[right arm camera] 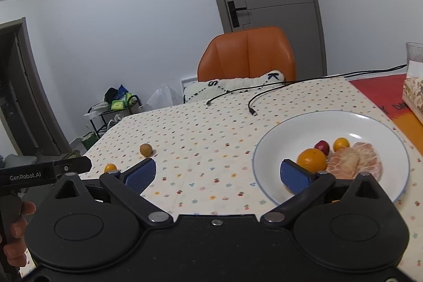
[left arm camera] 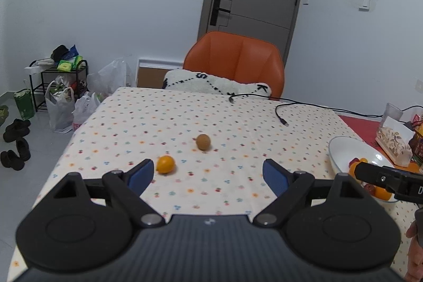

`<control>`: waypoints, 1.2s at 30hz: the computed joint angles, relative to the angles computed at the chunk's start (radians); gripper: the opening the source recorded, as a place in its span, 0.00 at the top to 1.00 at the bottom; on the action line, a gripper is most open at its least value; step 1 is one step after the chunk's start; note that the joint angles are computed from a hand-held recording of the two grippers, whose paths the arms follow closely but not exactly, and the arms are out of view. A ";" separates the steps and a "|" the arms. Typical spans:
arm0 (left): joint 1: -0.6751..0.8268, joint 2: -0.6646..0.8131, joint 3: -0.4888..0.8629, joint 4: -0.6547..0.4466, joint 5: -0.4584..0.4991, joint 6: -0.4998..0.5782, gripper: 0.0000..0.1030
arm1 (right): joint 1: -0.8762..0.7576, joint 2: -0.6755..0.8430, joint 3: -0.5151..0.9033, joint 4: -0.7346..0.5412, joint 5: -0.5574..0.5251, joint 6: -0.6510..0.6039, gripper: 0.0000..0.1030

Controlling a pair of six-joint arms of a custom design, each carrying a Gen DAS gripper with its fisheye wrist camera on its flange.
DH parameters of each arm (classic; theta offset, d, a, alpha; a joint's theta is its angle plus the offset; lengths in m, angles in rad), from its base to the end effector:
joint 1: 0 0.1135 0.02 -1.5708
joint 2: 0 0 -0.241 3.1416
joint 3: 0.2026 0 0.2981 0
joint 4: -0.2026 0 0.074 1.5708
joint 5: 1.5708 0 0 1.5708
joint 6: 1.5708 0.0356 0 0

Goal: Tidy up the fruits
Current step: 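Withdraw both open grippers from the plate toward the remaining fruits, then close the left gripper on the small orange while the right gripper grasps the brown fruit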

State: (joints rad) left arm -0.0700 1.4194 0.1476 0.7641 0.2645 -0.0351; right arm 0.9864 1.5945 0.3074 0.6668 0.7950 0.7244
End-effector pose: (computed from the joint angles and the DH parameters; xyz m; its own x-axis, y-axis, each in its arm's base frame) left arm 0.2205 -0.0248 0.0377 -0.4950 0.0008 -0.8689 0.2782 0.9475 -0.1577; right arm 0.1567 0.1908 0.0334 -0.4148 0.2140 -0.8844 0.0151 0.9734 0.2285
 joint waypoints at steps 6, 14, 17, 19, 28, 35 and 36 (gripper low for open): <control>0.059 0.062 0.026 0.009 0.041 0.015 0.14 | 0.000 0.062 0.056 0.003 -0.027 -0.010 0.00; 0.124 0.172 0.090 0.019 0.077 0.003 0.15 | -0.017 0.137 0.126 0.013 -0.086 -0.030 0.00; 0.130 0.211 0.116 0.025 0.077 0.004 0.15 | -0.026 0.159 0.157 0.001 -0.104 -0.040 0.00; 0.133 0.237 0.139 0.019 0.078 0.002 0.15 | -0.034 0.176 0.176 -0.003 -0.119 -0.047 0.00; 0.120 0.313 0.221 -0.010 0.050 0.004 0.17 | -0.089 0.230 0.249 -0.017 -0.203 -0.079 0.00; 0.099 0.366 0.291 -0.037 0.022 0.001 0.20 | -0.139 0.265 0.309 -0.034 -0.277 -0.111 0.00; 0.097 0.376 0.304 -0.043 0.018 0.000 0.21 | -0.146 0.272 0.318 -0.035 -0.287 -0.117 0.00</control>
State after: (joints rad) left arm 0.0267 1.7952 0.4514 0.7207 0.2823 -0.0353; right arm 0.8407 1.8665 0.6254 0.6314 0.5078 0.6077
